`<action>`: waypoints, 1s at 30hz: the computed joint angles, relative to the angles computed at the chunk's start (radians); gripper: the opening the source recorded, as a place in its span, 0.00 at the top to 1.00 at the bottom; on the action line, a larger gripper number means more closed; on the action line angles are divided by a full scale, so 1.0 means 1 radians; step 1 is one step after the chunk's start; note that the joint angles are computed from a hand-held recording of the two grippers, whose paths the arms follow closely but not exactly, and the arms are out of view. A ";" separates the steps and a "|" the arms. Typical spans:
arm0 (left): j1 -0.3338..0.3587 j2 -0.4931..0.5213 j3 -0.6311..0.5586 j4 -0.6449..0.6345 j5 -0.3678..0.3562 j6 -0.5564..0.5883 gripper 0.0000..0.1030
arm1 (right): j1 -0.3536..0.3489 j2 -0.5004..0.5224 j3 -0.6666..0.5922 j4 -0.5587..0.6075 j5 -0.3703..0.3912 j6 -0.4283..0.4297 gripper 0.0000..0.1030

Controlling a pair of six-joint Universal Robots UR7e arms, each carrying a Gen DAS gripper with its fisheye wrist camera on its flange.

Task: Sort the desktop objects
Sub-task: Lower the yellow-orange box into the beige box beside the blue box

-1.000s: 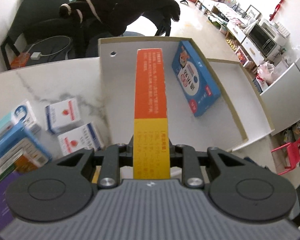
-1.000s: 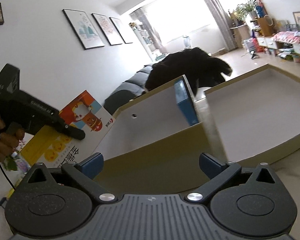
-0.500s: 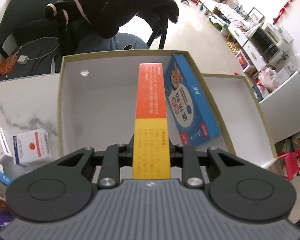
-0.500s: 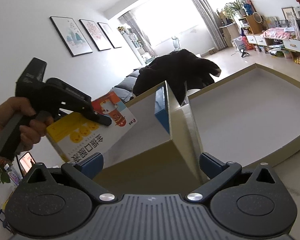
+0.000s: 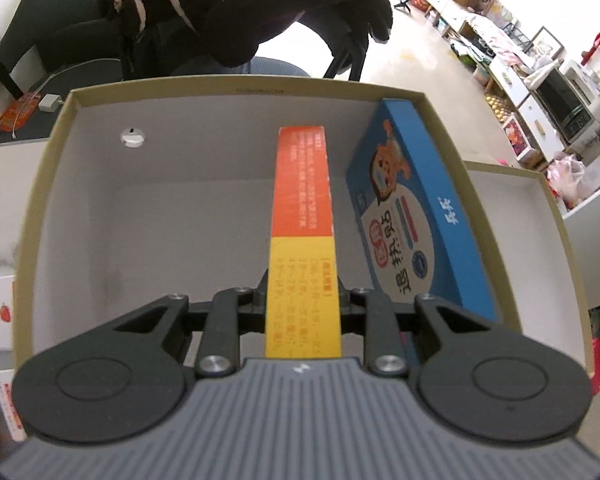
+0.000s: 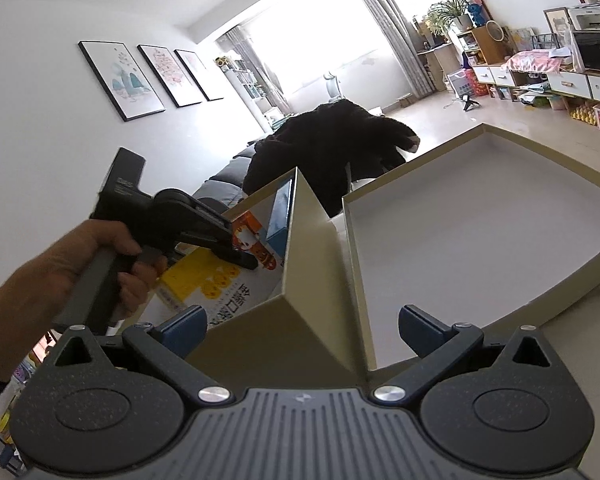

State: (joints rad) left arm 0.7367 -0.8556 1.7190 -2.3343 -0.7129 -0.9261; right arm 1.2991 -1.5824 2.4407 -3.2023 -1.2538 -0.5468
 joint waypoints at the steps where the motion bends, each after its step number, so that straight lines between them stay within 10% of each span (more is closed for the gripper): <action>1: -0.001 0.004 -0.001 -0.005 0.007 -0.001 0.78 | 0.000 0.000 0.001 0.001 -0.001 -0.002 0.01; 16: 0.022 0.027 -0.008 -0.068 -0.008 0.011 0.77 | 0.035 0.006 -0.014 0.024 -0.057 0.005 0.01; 30: 0.004 -0.115 0.101 -0.178 -0.202 0.453 0.51 | 0.065 -0.014 -0.007 0.055 -0.074 0.003 0.01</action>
